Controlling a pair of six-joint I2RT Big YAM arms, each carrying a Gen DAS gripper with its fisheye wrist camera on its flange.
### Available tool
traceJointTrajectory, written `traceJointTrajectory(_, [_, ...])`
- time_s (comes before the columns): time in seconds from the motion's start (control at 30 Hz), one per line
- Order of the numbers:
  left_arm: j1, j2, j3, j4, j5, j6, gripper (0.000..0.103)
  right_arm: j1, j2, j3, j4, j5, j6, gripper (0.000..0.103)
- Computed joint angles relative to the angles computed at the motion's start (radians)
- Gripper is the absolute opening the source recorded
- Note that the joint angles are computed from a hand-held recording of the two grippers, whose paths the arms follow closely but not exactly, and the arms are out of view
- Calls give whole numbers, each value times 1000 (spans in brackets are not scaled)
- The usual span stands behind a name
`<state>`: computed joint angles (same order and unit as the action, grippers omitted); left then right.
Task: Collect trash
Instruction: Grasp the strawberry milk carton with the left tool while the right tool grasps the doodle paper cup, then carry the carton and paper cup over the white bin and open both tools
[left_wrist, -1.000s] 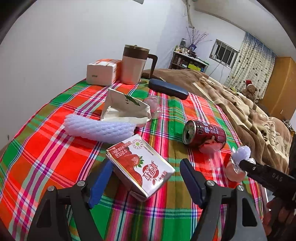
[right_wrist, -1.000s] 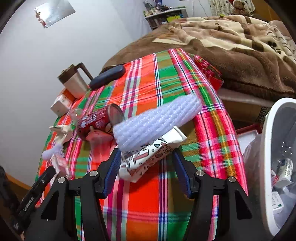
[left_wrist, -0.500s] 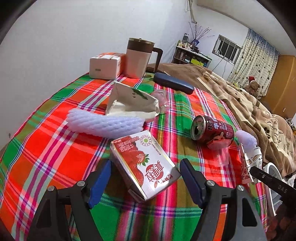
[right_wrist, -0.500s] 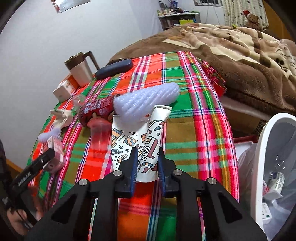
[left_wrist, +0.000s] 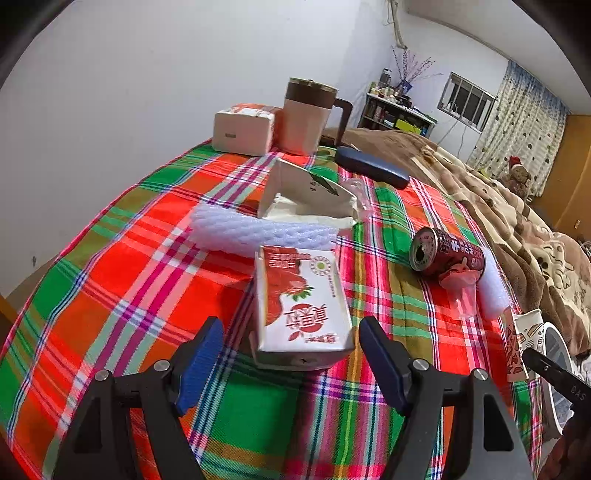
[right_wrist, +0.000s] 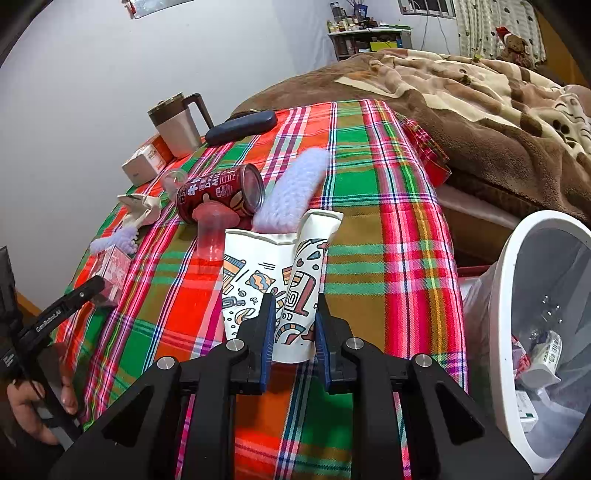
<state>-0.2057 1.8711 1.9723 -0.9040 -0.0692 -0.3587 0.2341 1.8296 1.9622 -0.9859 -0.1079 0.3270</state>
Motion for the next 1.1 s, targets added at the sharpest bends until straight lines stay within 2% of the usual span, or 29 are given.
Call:
traceJointTrajectory(0.13, [5, 31, 35, -32, 28, -9, 75, 0, -16, -21, 9, 2, -5, 20])
traceJointTrajectory(0.23, [8, 40, 45, -49, 38, -11, 58, -2, -24, -32, 12, 4, -4, 20])
traceJointTrajectory(0.4, [-2, -1, -8, -5, 30, 20, 57, -2, -42, -55, 23, -1, -2, 20])
traceJointTrajectory(0.6, [-25, -58, -71, 42, 60, 61, 57, -1, -75, -91, 43, -1, -2, 20])
traceJointTrajectory(1.1, [-88, -129, -123, 58, 91, 99, 57, -8, -175, -205, 105, 13, 20, 20])
